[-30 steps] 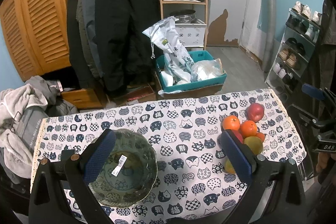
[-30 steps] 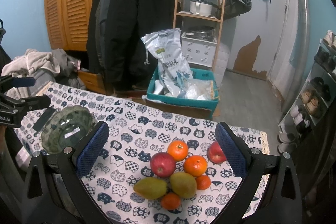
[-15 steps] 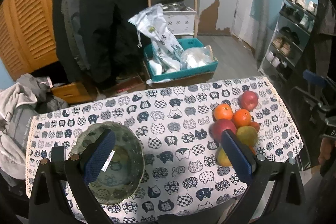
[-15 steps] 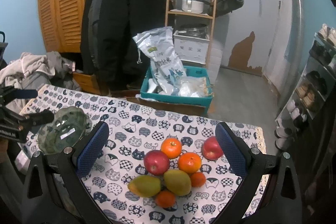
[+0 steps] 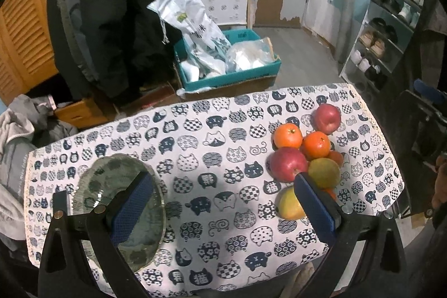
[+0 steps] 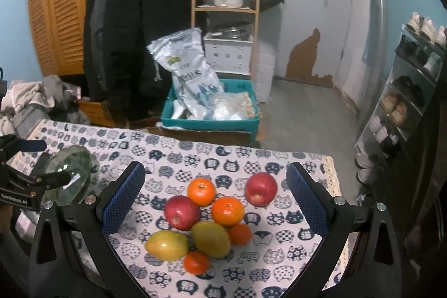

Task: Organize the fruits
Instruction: 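Move both grippers toward the fruit cluster above the large pear and a mandarin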

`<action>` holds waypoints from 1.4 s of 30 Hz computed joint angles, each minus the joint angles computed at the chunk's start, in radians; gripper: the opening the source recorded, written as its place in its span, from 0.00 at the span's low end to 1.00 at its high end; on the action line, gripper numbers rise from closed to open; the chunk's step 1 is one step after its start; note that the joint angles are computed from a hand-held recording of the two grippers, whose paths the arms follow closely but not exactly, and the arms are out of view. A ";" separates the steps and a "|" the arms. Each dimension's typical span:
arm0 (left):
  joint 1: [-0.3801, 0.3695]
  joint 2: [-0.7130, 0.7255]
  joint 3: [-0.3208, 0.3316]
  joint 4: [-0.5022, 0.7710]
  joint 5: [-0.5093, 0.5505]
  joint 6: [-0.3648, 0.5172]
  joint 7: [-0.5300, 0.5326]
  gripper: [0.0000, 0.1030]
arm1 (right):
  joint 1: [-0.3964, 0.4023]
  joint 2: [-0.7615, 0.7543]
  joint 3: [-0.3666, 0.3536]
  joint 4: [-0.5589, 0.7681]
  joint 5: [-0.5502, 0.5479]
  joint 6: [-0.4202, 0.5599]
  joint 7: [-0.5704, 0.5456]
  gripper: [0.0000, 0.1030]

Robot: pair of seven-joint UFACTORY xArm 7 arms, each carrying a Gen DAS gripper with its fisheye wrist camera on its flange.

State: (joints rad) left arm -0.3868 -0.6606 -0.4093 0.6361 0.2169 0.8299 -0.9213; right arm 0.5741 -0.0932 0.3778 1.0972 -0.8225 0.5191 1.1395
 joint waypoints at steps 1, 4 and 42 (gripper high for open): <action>-0.001 0.020 0.005 0.004 -0.007 -0.014 0.002 0.99 | -0.002 -0.001 -0.004 -0.003 0.006 -0.002 -0.004 0.97; -0.002 0.066 0.003 0.014 -0.012 -0.046 -0.005 0.99 | -0.009 -0.001 -0.014 -0.017 0.031 -0.012 -0.016 0.97; -0.187 0.676 0.117 0.120 -0.037 -0.356 0.037 0.99 | -0.004 0.075 -0.068 -0.247 0.369 -0.083 -0.198 0.96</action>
